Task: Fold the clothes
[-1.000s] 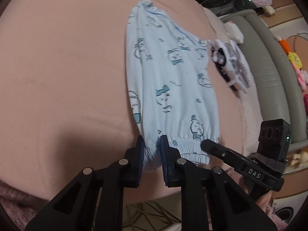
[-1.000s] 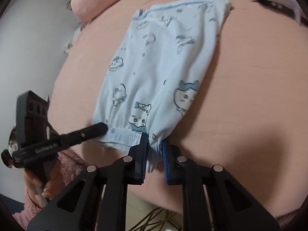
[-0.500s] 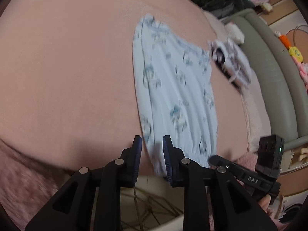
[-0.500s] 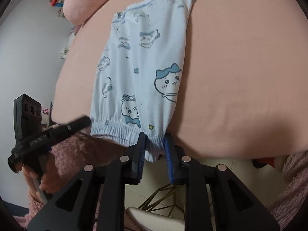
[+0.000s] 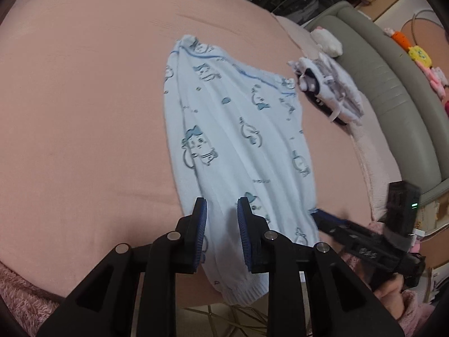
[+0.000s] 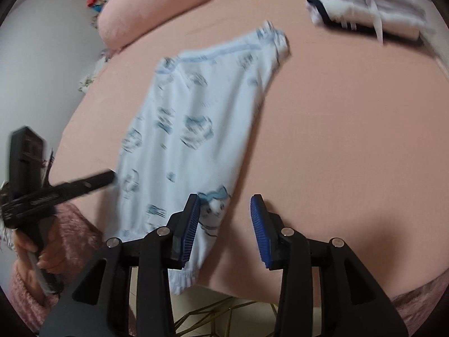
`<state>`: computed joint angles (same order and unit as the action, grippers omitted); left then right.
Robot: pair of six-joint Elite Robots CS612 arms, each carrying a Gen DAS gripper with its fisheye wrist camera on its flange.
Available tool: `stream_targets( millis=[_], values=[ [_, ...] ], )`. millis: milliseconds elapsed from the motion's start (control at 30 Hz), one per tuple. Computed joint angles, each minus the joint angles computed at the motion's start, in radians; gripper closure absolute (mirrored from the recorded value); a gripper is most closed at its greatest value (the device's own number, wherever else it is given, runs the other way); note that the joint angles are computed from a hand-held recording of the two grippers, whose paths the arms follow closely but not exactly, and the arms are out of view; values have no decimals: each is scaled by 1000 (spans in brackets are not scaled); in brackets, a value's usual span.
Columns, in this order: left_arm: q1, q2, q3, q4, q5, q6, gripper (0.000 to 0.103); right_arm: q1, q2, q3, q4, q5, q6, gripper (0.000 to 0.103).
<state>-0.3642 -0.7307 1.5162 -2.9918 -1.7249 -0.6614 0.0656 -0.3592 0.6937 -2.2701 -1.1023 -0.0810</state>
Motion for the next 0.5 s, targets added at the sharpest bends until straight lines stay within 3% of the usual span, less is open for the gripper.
stream_targets(
  millis=[33, 200, 333, 500],
  values=[
    [0, 1, 0, -6, -9, 3, 79, 4, -1, 10, -24, -6, 13, 65],
    [-10, 10, -33, 158, 25, 18, 79, 17, -4, 17, -48, -36, -1, 65],
    [-5, 12, -24, 71, -16, 12, 79, 5, -27, 67, -104, 34, 45, 65],
    [-16, 19, -51, 152, 57, 10, 79, 5, -31, 72, -93, 21, 57, 64]
  ],
)
